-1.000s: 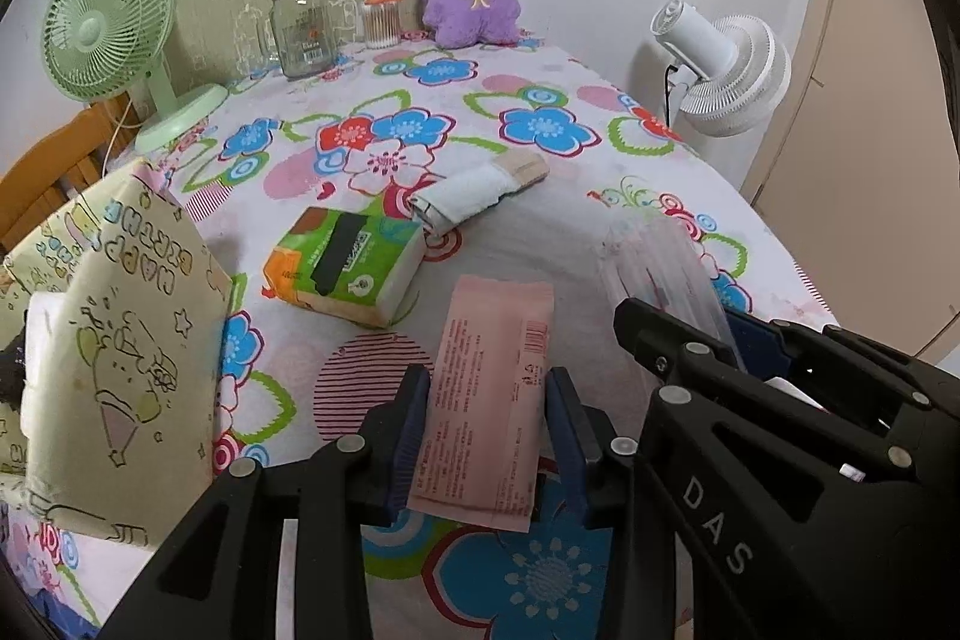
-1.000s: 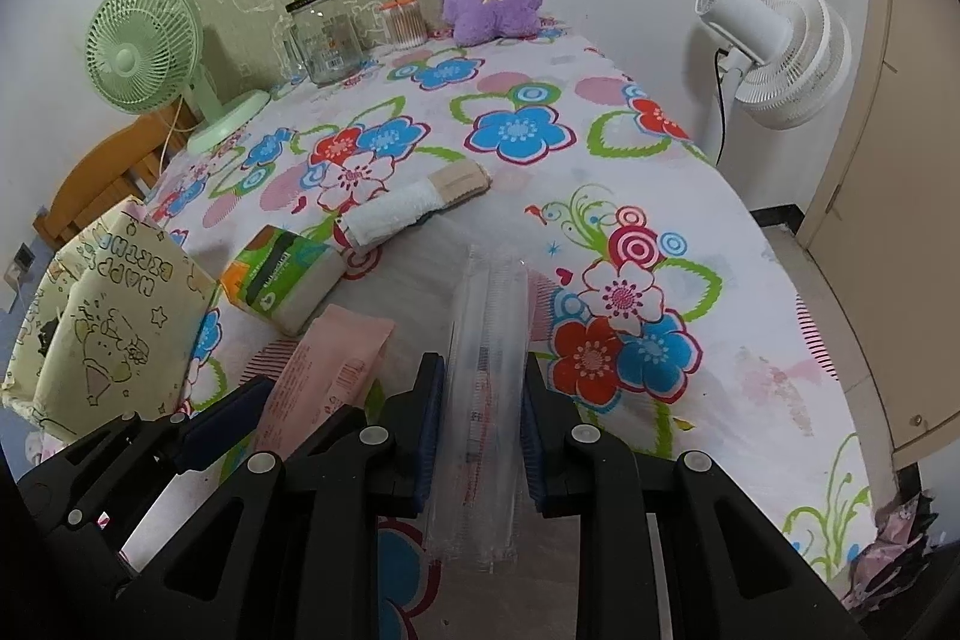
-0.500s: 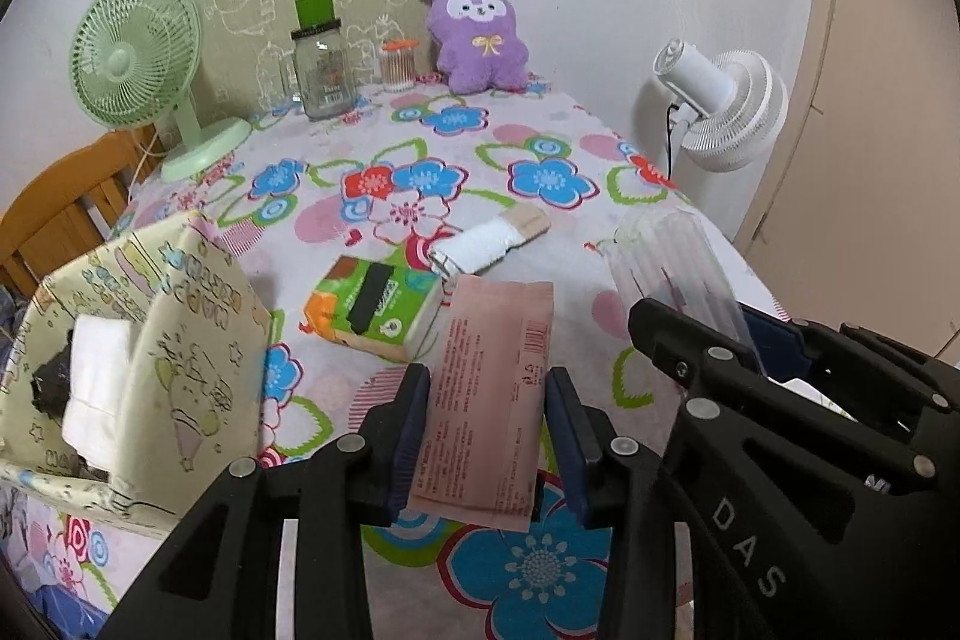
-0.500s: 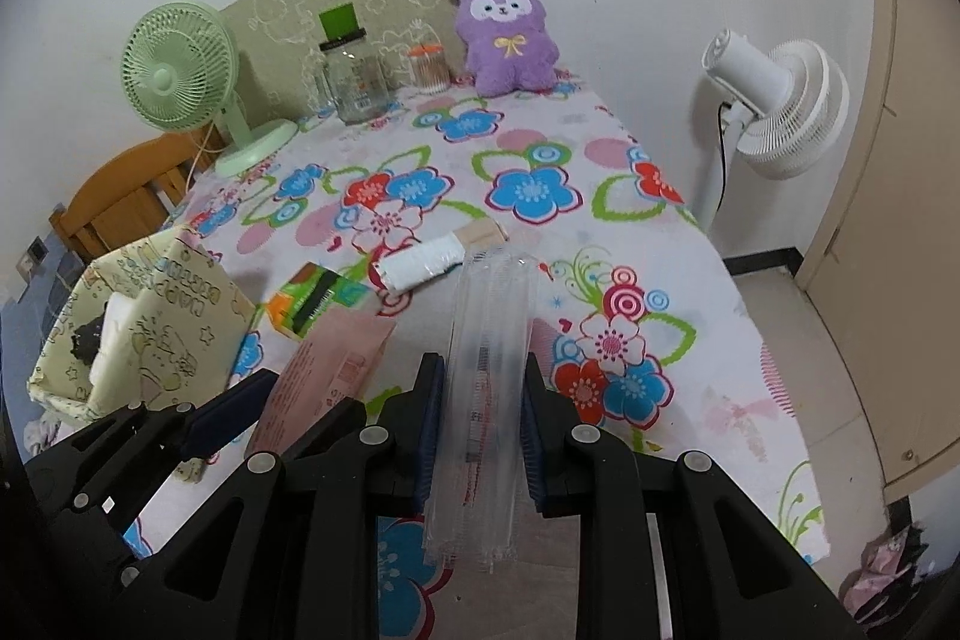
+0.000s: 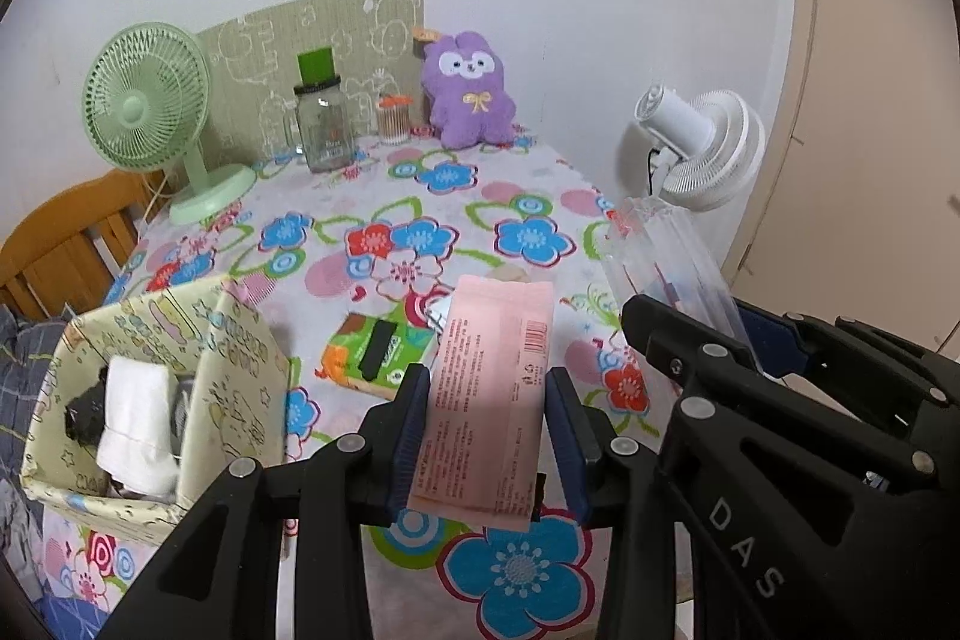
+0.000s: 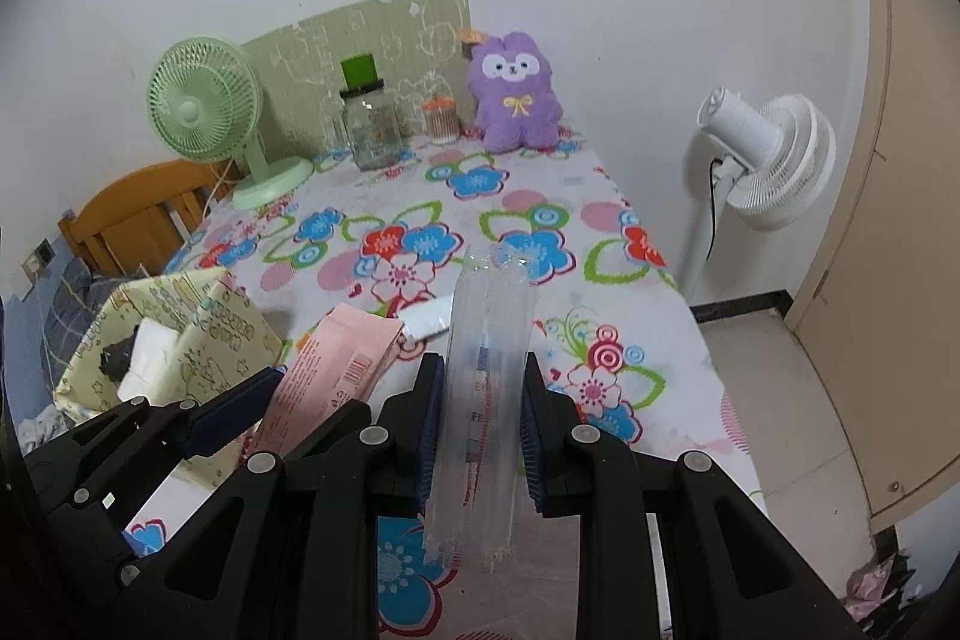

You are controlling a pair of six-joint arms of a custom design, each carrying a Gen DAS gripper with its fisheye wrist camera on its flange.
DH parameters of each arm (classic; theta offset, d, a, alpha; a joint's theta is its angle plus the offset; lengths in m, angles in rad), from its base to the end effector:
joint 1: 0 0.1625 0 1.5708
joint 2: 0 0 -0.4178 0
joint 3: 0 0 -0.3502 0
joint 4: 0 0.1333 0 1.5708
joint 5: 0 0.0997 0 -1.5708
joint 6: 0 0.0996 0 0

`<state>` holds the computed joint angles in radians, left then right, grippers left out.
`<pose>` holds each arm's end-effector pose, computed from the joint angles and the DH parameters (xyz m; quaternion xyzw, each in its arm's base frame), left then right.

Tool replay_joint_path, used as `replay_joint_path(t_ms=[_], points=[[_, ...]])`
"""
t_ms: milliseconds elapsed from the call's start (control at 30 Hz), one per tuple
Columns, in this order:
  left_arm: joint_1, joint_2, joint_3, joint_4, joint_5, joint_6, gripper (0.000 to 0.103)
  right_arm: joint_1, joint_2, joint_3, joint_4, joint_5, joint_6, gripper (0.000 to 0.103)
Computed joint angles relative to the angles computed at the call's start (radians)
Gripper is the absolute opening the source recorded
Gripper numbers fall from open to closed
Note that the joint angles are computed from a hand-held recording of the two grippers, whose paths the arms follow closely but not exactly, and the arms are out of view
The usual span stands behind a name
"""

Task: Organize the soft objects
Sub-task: 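Carry the tube pack and pink packet with both tools over the basket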

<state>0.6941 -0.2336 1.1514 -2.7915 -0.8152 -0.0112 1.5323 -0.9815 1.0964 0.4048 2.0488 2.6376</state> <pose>-0.4368 -0.6258 -0.0584 0.3348 0.8575 -0.2833 0.2691 0.0640 -0.6103 0.3392 0.0783 -0.8452 0.4147 0.3279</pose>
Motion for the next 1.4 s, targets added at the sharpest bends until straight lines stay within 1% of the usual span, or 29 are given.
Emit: replay_joint_path(t_ms=[300, 500, 667, 1033, 1333, 1400], points=[[-0.018, -0.027, 0.018, -0.027, 0.013, 0.030, 0.040, 0.038, -0.033, 0.027, -0.046, 0.028, -0.022, 0.027], [-0.025, -0.050, 0.042, -0.067, 0.027, 0.051, 0.040, 0.061, -0.051, 0.053, -0.081, 0.028, -0.032, 0.027], [-0.025, -0.073, 0.065, -0.096, 0.037, 0.066, 0.040, 0.078, -0.051, 0.055, -0.084, 0.021, -0.025, 0.027], [-0.010, -0.113, 0.096, -0.135, 0.067, 0.091, 0.040, 0.117, -0.002, 0.004, -0.059, 0.009, -0.025, 0.027], [0.013, -0.139, 0.103, -0.149, 0.082, 0.112, 0.040, 0.137, 0.059, -0.065, -0.024, -0.010, -0.023, 0.027], [0.018, -0.143, 0.102, -0.148, 0.089, 0.115, 0.040, 0.141, 0.082, -0.095, -0.002, -0.012, -0.019, 0.027]])
